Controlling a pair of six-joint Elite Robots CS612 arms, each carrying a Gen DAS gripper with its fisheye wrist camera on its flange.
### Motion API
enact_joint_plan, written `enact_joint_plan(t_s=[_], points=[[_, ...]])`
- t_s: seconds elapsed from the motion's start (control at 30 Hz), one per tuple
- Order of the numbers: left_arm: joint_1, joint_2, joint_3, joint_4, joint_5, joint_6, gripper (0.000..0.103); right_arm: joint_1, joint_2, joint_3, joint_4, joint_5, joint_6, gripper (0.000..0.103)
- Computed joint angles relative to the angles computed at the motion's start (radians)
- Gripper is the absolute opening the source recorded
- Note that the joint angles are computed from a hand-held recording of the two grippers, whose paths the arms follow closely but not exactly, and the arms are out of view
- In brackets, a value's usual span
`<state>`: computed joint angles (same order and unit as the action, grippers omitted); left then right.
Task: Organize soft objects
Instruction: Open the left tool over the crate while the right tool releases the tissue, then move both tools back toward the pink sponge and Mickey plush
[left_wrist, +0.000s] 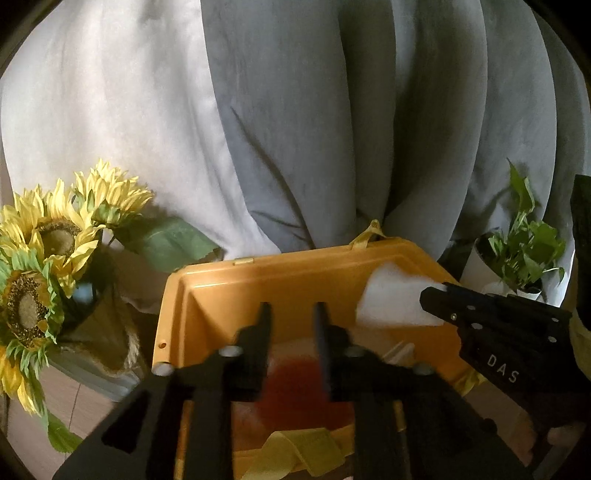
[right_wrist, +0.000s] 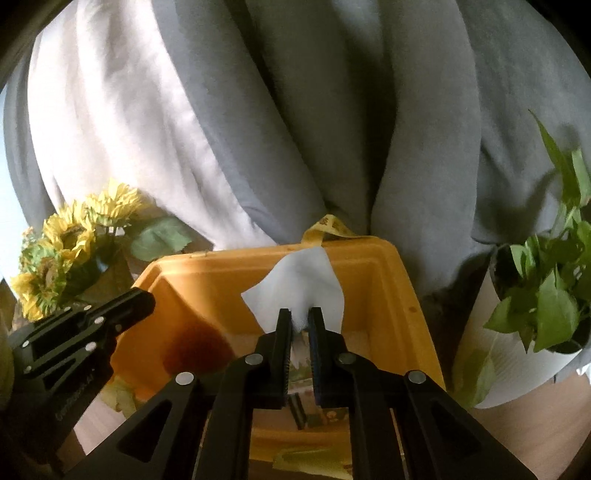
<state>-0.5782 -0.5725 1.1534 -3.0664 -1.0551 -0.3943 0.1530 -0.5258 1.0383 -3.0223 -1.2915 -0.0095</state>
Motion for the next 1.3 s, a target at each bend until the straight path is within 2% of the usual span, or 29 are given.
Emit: enact_joint_plan(t_s=[0.07,0.1,0.4,0.47,0.6,0.67,0.9,0.97,1.1,1.3], points=[[-0.002,-0.002,0.003,0.004,0.003,-0.001,0.029,-0.001,0.001,-0.004,0.012,-0.006,0.011,0.031],[-0.003,-0.002,0.004,0.004,0.006,-0.003,0.030,-0.002,0.000,-0.003,0.013,-0.006,0.017,0.033],[-0.017,-0.029,0.048,-0.016,0.038,-0.015,0.035,-0.005,-0.028,0.042,-0.017,-0.020,0.029,0.034],[-0.023,-0.039,0.066,-0.033,0.047,-0.013,0.036,-0.005,-0.042,0.064,-0.034,-0.027,0.028,0.040],[-0.035,-0.060,0.098,-0.055,0.064,-0.012,0.038,-0.007,-0.069,0.110,-0.077,-0.042,0.026,0.043],[-0.041,-0.071,0.115,-0.069,0.075,-0.008,0.040,-0.007,-0.083,0.131,-0.094,-0.049,0.028,0.049],[-0.065,-0.107,0.167,-0.096,0.118,-0.006,0.050,-0.010,-0.130,0.213,-0.168,-0.074,0.040,0.057],[-0.073,-0.117,0.182,-0.103,0.131,-0.007,0.053,-0.012,-0.145,0.238,-0.188,-0.081,0.048,0.063],[-0.088,-0.134,0.213,-0.105,0.157,-0.018,0.060,-0.014,-0.166,0.279,-0.218,-0.095,0.056,0.066],[-0.106,-0.159,0.257,-0.098,0.177,-0.051,0.063,-0.017,-0.196,0.338,-0.252,-0.107,0.068,0.070]])
